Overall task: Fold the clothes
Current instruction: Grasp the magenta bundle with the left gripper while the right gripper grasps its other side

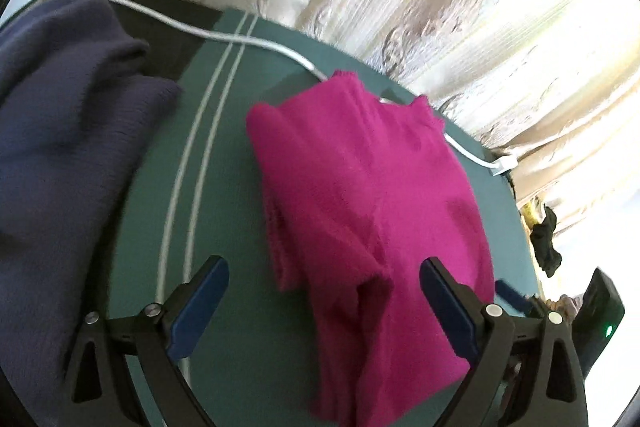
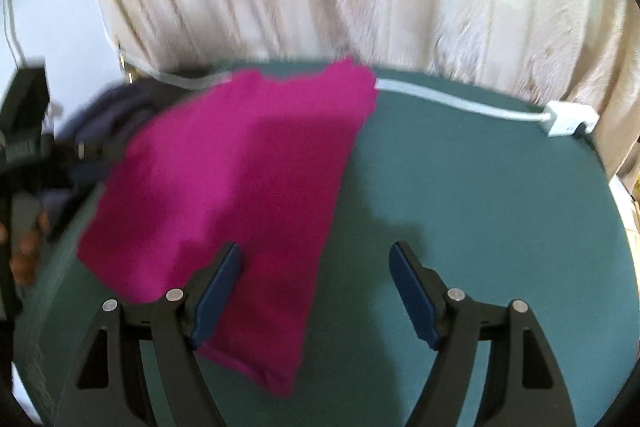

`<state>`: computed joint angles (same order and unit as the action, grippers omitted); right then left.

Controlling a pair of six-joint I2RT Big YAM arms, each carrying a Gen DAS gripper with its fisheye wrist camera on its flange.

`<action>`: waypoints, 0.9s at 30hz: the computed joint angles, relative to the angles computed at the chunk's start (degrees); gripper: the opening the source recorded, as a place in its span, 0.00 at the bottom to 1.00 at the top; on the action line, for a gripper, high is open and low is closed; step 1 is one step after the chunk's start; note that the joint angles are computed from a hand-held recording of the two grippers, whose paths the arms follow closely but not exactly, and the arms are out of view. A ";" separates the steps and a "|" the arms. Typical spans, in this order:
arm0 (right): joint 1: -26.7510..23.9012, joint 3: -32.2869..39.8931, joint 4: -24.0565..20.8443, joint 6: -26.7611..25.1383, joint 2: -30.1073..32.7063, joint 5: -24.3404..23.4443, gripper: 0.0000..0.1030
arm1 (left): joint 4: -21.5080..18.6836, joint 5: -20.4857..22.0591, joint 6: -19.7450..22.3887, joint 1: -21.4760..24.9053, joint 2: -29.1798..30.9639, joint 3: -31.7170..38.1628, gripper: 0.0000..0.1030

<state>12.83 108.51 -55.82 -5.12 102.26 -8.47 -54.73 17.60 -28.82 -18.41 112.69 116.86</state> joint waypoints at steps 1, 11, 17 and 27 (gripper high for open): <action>0.02 -0.44 -0.47 -0.29 0.06 -0.42 0.77 | -0.99 0.74 -0.02 -0.15 1.25 1.56 0.95; -3.83 4.00 -4.74 1.43 2.48 -12.62 0.77 | 0.88 9.73 -2.54 1.58 5.37 6.37 0.98; -7.03 16.19 -7.26 10.63 10.55 -22.69 0.78 | 0.44 15.79 -4.84 3.14 10.76 13.57 0.98; -6.10 36.22 -16.16 13.49 24.93 -30.20 0.75 | -6.95 19.95 3.06 2.17 16.86 24.31 0.97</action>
<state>6.73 144.72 -71.97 8.37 127.19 -38.67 -61.68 37.55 -25.76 -16.24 129.56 141.17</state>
